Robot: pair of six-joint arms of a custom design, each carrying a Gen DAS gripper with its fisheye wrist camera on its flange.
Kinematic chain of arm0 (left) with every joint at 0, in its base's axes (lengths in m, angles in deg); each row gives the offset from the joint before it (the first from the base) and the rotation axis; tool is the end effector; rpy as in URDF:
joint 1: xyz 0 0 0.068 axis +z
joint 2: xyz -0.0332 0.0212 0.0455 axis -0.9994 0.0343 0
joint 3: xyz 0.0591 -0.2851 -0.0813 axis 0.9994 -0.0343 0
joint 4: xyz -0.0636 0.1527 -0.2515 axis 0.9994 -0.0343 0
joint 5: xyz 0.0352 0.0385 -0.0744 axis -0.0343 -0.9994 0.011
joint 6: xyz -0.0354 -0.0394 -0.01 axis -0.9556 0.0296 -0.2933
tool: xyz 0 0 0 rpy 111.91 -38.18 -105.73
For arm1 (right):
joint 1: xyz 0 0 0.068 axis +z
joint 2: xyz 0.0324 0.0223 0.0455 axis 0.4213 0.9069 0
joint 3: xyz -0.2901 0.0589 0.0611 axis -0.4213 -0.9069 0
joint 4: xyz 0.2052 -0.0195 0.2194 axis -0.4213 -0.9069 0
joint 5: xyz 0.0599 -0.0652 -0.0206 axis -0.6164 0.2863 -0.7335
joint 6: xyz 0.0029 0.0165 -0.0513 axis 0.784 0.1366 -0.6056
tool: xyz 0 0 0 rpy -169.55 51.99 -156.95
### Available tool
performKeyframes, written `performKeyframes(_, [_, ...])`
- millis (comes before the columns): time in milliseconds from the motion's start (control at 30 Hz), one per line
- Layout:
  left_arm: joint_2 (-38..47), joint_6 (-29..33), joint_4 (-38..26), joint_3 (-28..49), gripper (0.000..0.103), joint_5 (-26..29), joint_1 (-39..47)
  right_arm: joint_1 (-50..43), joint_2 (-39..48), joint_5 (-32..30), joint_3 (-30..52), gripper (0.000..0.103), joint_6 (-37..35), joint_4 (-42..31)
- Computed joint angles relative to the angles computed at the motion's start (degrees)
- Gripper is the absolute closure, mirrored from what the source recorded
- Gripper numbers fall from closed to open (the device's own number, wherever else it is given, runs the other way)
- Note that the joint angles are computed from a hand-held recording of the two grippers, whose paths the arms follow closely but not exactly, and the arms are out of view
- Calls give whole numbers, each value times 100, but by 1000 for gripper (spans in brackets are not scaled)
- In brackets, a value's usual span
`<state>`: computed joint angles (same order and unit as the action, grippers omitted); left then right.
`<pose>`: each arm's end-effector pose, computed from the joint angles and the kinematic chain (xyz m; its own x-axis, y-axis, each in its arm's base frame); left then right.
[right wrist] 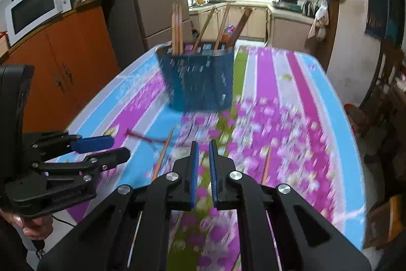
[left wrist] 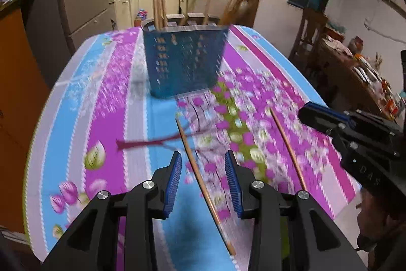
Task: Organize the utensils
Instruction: 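Lift both open tools out of the holder toward the last two chopsticks, then lower both tools and close each on one of the last chopsticks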
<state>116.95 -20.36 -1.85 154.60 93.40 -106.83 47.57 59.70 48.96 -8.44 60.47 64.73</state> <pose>0.3845 -0.1440 0.2076 -0.5681 0.5199 -0.6380 0.7202 0.6892 -0.0797 0.2612 0.0945 0.2169 -0.6381 0.2299 -0.7348 0.2259 0.9683 0.1067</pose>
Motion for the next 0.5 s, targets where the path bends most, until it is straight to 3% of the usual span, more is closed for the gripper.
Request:
performKeyframes(167, [-394,75,1043,-1184,66,-182,-10,683,16,498,-653,95,573,336])
performKeyframes(267, [-635,95,1683,-1856,66,-231,-18,1098,1,746,-1019,86,1070,587])
performKeyframes(433, [-1076,34,3029,-3088,66,-152,107,2082,61,1700,-1361,82,2088,470])
performKeyframes(500, [-1162,-58,3282,-3355,66,13,179,2397,82,2057,-1470,74,2439,417])
